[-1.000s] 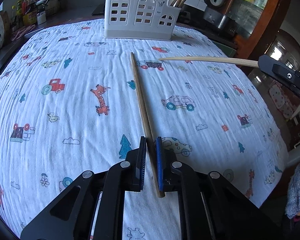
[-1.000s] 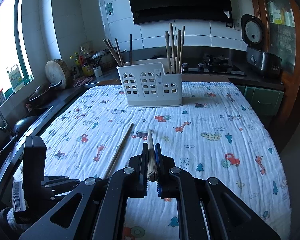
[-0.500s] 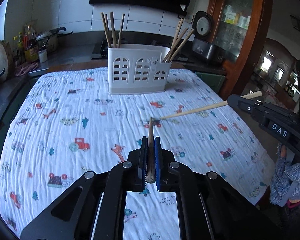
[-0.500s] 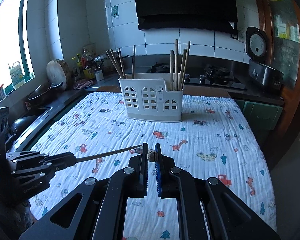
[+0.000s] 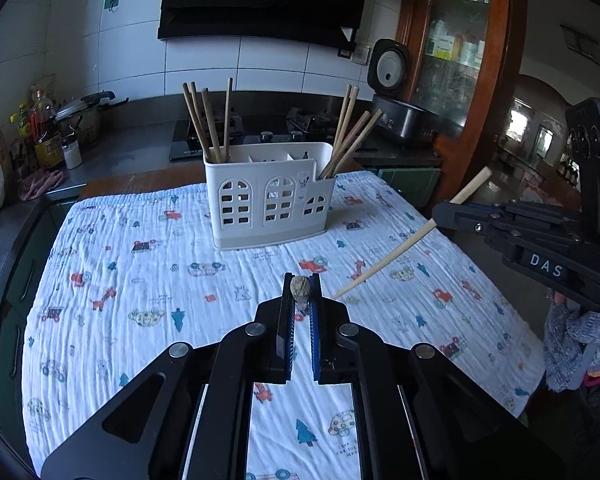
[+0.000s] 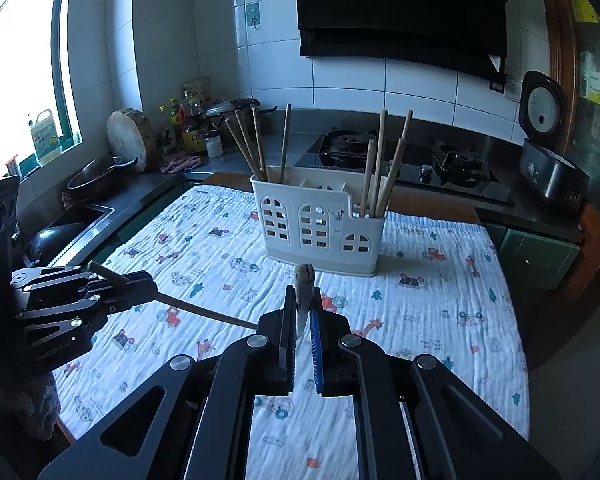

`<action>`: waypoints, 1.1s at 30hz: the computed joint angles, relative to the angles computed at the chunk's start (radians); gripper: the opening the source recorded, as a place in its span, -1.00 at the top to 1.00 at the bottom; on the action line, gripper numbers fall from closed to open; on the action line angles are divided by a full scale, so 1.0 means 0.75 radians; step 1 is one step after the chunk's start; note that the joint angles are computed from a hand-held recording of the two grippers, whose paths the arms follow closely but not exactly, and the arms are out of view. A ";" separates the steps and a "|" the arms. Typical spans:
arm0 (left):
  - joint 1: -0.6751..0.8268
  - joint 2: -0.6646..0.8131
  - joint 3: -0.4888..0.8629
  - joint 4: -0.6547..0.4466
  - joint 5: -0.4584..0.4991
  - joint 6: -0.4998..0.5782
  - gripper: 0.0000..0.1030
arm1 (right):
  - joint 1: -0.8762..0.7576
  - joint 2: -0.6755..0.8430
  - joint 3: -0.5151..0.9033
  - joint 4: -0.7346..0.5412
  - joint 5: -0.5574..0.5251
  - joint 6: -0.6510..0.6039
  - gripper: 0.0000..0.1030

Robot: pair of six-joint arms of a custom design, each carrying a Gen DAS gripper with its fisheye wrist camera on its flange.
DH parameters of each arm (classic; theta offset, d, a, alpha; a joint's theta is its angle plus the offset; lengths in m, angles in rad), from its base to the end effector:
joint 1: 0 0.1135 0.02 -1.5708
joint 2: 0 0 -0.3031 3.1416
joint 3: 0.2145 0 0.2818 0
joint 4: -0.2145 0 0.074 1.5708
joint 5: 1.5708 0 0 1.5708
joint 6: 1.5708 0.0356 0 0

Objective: Organize utensils
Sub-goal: 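Lift both held chopsticks up over the white holder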

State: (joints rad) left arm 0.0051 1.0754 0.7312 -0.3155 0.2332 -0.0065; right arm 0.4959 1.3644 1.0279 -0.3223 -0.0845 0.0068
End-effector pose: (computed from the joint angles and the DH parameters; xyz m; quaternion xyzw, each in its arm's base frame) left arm 0.2412 -0.0070 0.2771 0.0460 0.8922 -0.1048 0.4369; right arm 0.2837 0.1569 0.3089 -0.2352 0.8658 0.1462 0.4167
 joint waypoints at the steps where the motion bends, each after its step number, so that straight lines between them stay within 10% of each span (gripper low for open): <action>1: 0.015 0.034 0.034 -0.008 0.021 0.008 0.89 | -0.004 0.013 0.039 -0.021 -0.003 -0.009 0.87; 18: 0.088 0.350 0.640 -0.132 0.073 0.070 0.90 | -0.077 0.400 0.862 -0.352 -0.026 -0.112 0.87; 33: 0.097 0.670 1.031 -0.002 -0.025 -0.069 0.90 | -0.119 0.665 1.155 -0.369 0.058 -0.171 0.87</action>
State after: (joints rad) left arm 0.0776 1.5777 1.5044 -0.3173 0.2145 -0.0583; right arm 0.4065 1.8630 1.8941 -0.5994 -0.0413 -0.1212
